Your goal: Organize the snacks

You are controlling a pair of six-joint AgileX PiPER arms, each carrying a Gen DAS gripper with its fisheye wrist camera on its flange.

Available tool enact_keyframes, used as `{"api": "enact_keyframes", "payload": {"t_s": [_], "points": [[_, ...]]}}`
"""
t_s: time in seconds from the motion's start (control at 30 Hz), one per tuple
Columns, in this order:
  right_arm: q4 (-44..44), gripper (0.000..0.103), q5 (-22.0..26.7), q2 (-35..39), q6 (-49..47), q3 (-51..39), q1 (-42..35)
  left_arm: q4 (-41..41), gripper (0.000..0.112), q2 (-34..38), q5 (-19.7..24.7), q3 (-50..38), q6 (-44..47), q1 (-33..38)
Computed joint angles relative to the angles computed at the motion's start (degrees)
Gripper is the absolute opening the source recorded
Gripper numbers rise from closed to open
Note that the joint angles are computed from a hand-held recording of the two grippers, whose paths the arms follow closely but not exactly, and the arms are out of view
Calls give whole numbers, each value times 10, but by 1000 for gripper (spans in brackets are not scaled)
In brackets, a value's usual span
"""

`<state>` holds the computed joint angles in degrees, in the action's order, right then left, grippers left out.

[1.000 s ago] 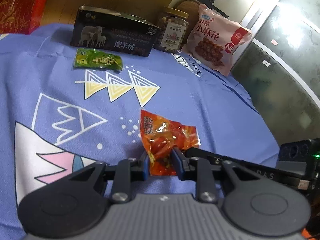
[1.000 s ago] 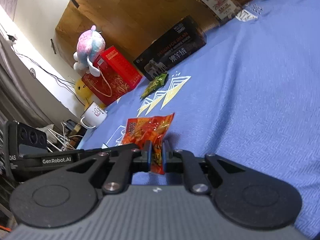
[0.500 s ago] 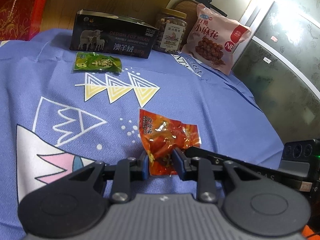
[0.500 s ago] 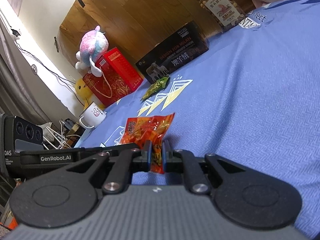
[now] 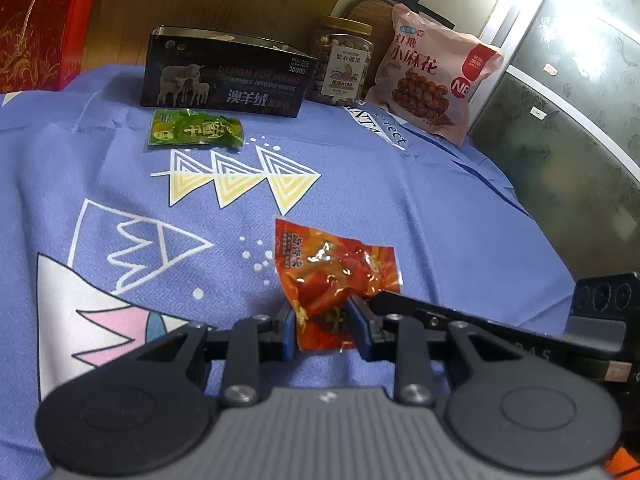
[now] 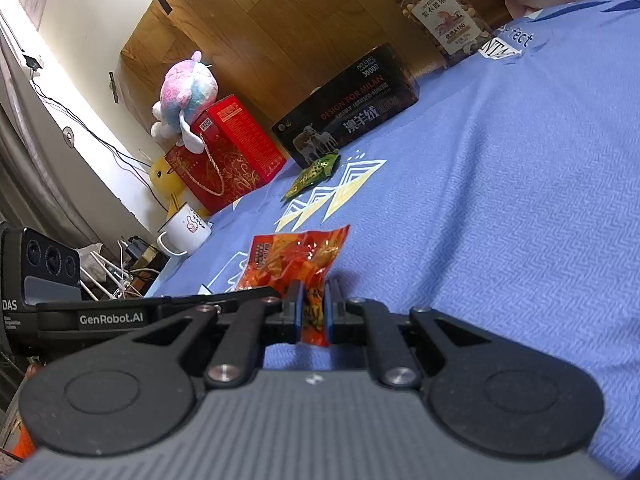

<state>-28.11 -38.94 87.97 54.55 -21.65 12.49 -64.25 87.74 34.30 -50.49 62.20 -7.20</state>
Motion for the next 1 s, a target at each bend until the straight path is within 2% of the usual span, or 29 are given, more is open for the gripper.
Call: {"api": "enact_keyframes", "payload": {"t_s": [0.37,0.7,1.0], "points": [[-3,13,4,-1,0,-2,-3,20,29,-7,-21,3,-16,-15],[67,13,30,-13,-57,-1,34,37,29,-15,-40,8,-34,-30],[116,14,61,-25,-106,-11,61,28,29,-14,-27,3,-23,-16]]}}
